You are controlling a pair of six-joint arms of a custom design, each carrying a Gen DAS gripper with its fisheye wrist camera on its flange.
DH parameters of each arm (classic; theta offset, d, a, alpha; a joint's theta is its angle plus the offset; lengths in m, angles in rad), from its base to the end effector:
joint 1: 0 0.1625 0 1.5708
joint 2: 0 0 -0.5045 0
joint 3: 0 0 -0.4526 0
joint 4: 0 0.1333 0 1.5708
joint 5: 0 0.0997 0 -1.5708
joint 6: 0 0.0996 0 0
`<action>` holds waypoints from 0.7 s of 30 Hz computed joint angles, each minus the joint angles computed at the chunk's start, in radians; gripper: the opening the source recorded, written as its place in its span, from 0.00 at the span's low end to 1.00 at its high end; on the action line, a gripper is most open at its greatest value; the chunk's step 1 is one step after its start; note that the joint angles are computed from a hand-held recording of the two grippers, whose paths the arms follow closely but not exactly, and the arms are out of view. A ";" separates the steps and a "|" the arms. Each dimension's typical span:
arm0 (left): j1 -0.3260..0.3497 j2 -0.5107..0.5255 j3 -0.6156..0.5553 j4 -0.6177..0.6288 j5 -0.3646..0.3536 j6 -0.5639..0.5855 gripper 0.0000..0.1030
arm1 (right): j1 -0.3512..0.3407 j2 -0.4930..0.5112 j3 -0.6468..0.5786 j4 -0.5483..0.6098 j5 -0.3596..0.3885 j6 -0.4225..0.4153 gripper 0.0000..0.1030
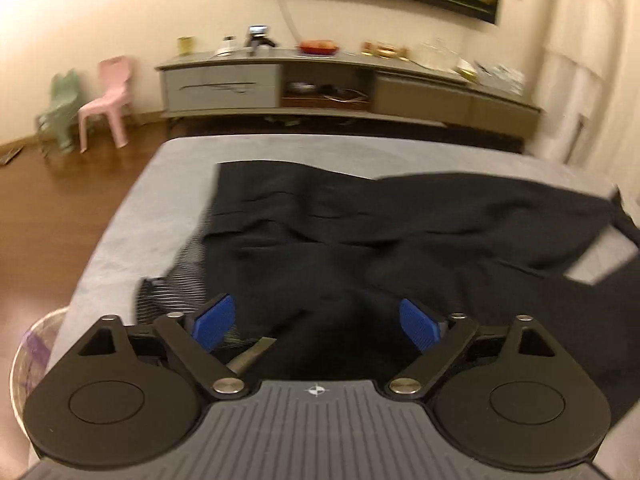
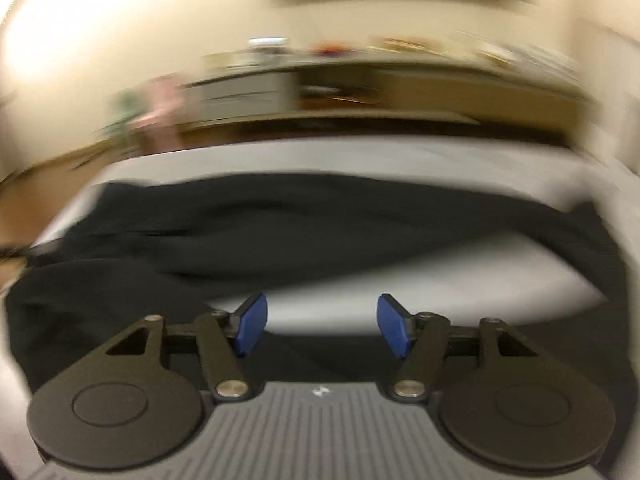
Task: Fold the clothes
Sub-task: 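Lay the lifted lining down and smooth the garment with both grippers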
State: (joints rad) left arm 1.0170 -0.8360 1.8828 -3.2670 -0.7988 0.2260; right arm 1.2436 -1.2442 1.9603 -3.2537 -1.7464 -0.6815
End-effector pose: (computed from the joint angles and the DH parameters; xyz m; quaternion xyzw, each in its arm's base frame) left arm -0.1890 -0.6912 0.1484 0.2226 0.8578 -0.3498 0.3038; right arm -0.0961 -0.6439 0.3696 0.1153 -0.8754 0.3678 0.2917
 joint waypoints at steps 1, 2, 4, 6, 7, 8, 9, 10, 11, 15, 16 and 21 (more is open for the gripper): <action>-0.008 0.007 0.005 -0.002 0.015 0.001 0.90 | -0.043 -0.034 0.007 -0.014 -0.017 0.034 0.62; -0.012 0.021 -0.003 0.007 0.037 0.003 0.90 | -0.078 -0.055 0.015 -0.035 -0.034 0.060 0.63; -0.020 0.047 -0.019 0.027 0.081 0.006 0.86 | -0.138 -0.093 0.027 -0.051 -0.046 0.126 0.65; -0.020 0.068 -0.028 0.044 0.127 0.004 0.68 | -0.180 -0.118 0.034 -0.040 -0.025 0.182 0.68; -0.022 0.071 -0.030 0.055 0.151 -0.015 0.44 | -0.196 -0.126 0.039 -0.038 -0.008 0.206 0.74; -0.024 0.073 -0.031 0.066 0.173 -0.036 0.20 | -0.208 -0.126 0.044 -0.044 0.007 0.226 0.77; -0.026 0.067 -0.025 0.065 0.188 -0.059 0.15 | -0.217 -0.125 0.049 -0.053 0.018 0.245 0.81; -0.027 0.062 -0.019 0.036 0.193 -0.074 0.11 | -0.234 -0.130 0.052 -0.041 0.037 0.247 0.81; -0.029 0.057 -0.015 0.008 0.198 -0.088 0.07 | -0.238 -0.124 0.050 -0.024 0.045 0.236 0.81; -0.035 0.036 -0.001 -0.116 0.209 -0.139 0.03 | -0.232 -0.079 0.019 0.008 0.062 0.122 0.35; -0.036 0.033 -0.001 -0.124 0.210 -0.151 0.03 | -0.216 -0.065 0.007 -0.007 0.046 0.104 0.03; -0.037 0.034 -0.014 -0.069 0.229 -0.189 0.03 | -0.115 0.011 0.000 -0.347 -0.002 -0.102 0.02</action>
State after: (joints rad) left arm 0.9798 -0.8021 1.8685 -3.3356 -0.5693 0.0370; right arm 1.1287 -1.2331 1.9602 -3.6006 -1.7486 -0.7840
